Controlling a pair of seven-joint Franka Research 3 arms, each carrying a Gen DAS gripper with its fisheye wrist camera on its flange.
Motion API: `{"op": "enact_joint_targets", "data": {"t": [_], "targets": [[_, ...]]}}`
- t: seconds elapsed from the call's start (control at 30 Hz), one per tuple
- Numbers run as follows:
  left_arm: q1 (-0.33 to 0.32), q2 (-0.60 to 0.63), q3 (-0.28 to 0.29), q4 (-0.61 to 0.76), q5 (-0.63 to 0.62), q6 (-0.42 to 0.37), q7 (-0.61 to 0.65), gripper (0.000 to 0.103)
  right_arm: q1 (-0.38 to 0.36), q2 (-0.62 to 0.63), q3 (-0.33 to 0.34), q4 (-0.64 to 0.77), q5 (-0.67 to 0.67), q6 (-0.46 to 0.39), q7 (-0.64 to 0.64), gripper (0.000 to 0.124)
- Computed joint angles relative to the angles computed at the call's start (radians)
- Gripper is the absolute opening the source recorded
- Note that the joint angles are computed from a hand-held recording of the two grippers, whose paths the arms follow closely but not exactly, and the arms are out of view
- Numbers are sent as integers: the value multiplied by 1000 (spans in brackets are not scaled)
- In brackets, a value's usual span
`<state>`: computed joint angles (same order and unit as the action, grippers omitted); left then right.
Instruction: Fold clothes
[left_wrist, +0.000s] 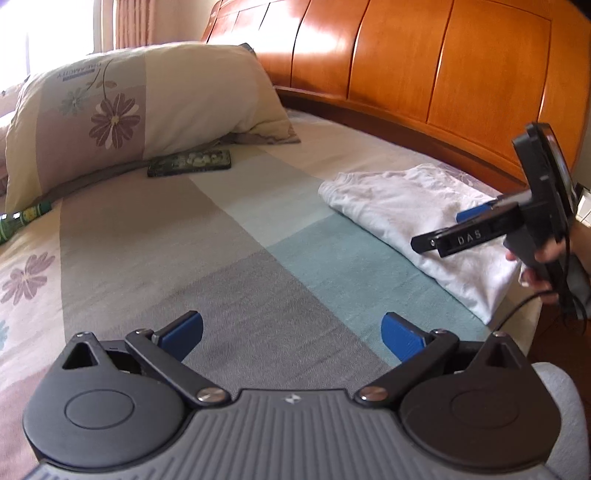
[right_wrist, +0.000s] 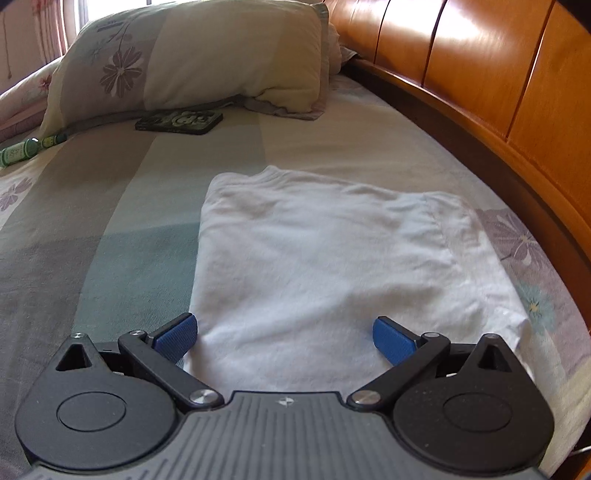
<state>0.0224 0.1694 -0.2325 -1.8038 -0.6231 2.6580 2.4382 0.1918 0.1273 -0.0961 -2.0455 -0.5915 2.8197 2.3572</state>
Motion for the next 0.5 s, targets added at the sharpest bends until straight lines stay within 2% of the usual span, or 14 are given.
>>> {"op": "enact_joint_targets", "data": {"t": [0.1, 0.23, 0.3, 0.5], "targets": [[-3, -30, 8, -21, 17, -11, -31, 102, 6, -31, 8, -20, 11, -18, 41, 103], [-11, -63, 24, -45, -1, -6, -41, 102, -6, -88, 32, -69, -12, 38, 100, 103], [-21, -75, 34, -54, 20, -2, -75, 102, -14, -99, 54, -79, 23, 33, 78, 103], [-40, -121, 50, -91, -10, 1, -41, 102, -14, -119, 99, -107, 162, -26, -22, 103]]}}
